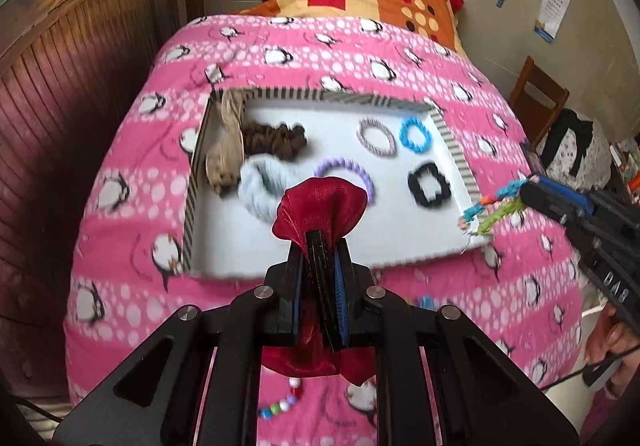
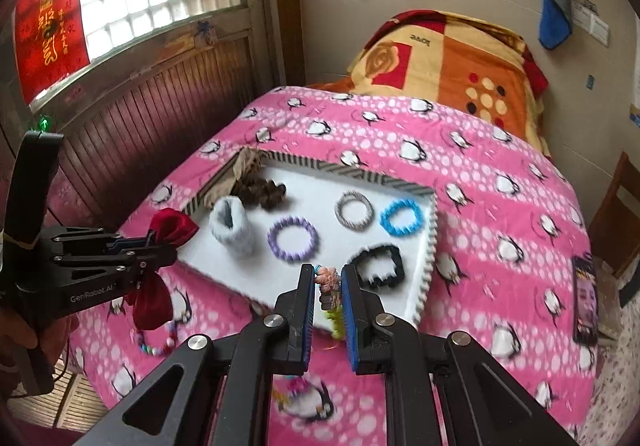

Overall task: Organize jewelry
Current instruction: 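Carry the bow and chain into the white box and open both tools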

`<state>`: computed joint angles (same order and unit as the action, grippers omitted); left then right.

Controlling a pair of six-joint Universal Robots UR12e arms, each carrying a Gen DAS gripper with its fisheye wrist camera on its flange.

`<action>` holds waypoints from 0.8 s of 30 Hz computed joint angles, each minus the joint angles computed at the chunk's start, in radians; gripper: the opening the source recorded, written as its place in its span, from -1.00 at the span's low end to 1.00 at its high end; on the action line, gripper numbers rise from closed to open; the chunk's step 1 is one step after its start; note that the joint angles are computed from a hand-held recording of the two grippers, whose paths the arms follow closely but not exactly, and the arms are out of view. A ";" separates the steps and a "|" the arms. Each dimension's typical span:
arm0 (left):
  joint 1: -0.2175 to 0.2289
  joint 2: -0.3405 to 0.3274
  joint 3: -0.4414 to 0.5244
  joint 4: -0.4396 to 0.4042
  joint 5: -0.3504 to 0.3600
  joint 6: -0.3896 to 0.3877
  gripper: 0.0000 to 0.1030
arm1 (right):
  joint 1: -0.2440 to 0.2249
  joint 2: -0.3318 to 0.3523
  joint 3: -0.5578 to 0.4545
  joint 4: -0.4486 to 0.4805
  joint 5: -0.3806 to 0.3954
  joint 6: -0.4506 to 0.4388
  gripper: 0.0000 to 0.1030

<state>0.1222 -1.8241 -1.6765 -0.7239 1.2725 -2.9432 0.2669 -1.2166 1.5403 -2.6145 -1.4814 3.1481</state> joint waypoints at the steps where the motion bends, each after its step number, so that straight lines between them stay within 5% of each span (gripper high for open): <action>1: -0.003 -0.011 0.015 0.000 0.005 -0.007 -0.76 | 0.000 0.009 -0.012 0.005 0.009 -0.001 -0.76; 8: -0.032 -0.097 0.135 -0.033 0.024 -0.038 -0.76 | -0.017 0.084 -0.074 0.063 0.121 0.041 -0.76; 13: -0.055 -0.168 0.227 -0.091 0.032 -0.064 -0.76 | -0.039 0.113 -0.078 0.149 0.118 0.073 -0.76; 24: -0.116 -0.332 0.425 -0.201 0.126 -0.119 -0.76 | -0.079 0.124 -0.067 0.182 0.174 0.106 -0.76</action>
